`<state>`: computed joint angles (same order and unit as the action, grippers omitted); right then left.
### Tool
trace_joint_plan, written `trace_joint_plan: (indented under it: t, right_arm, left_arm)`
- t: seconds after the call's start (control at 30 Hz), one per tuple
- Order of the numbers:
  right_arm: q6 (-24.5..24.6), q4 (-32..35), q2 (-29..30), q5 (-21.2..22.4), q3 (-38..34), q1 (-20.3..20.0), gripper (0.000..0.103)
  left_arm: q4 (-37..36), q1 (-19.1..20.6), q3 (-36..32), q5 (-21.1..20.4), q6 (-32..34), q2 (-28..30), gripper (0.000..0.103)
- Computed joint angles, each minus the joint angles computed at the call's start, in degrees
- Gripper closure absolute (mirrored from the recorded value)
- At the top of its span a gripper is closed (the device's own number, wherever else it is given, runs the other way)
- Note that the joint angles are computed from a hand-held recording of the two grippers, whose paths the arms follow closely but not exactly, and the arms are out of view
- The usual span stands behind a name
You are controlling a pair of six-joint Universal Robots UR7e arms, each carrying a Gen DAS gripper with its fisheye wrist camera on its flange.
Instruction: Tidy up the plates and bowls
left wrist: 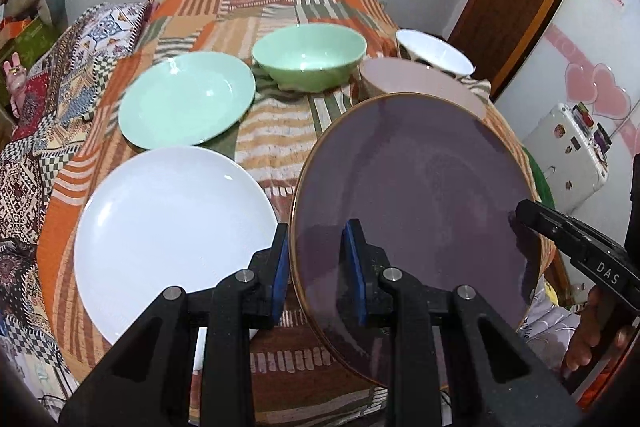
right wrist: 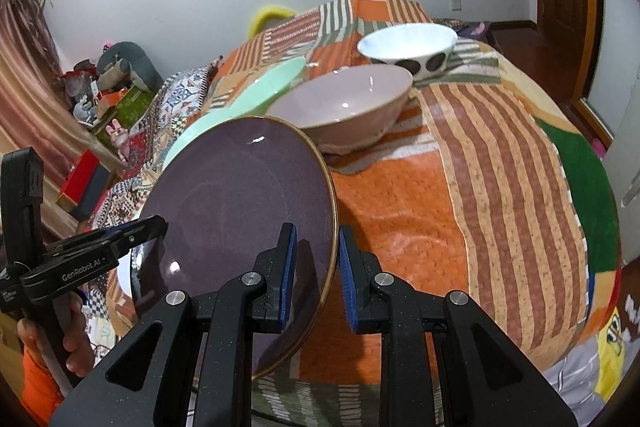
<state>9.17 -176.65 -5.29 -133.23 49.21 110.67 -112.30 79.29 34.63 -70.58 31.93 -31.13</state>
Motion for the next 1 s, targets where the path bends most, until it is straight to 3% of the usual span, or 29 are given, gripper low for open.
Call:
trace_joint_plan:
  t: [0.53, 1.0]
  right_arm:
    - [5.11, 3.11, -1.55, 2.0, 2.86, -2.33, 0.084]
    - [6.72, 5.58, -1.36, 1.23, 2.24, -2.47, 0.082]
  left_arm:
    - [8.16, 0.24, -7.47, 3.47, -2.76, 5.78, 0.076]
    - [9.37, 0.26, -8.55, 4.17, -3.26, 6.84, 0.076]
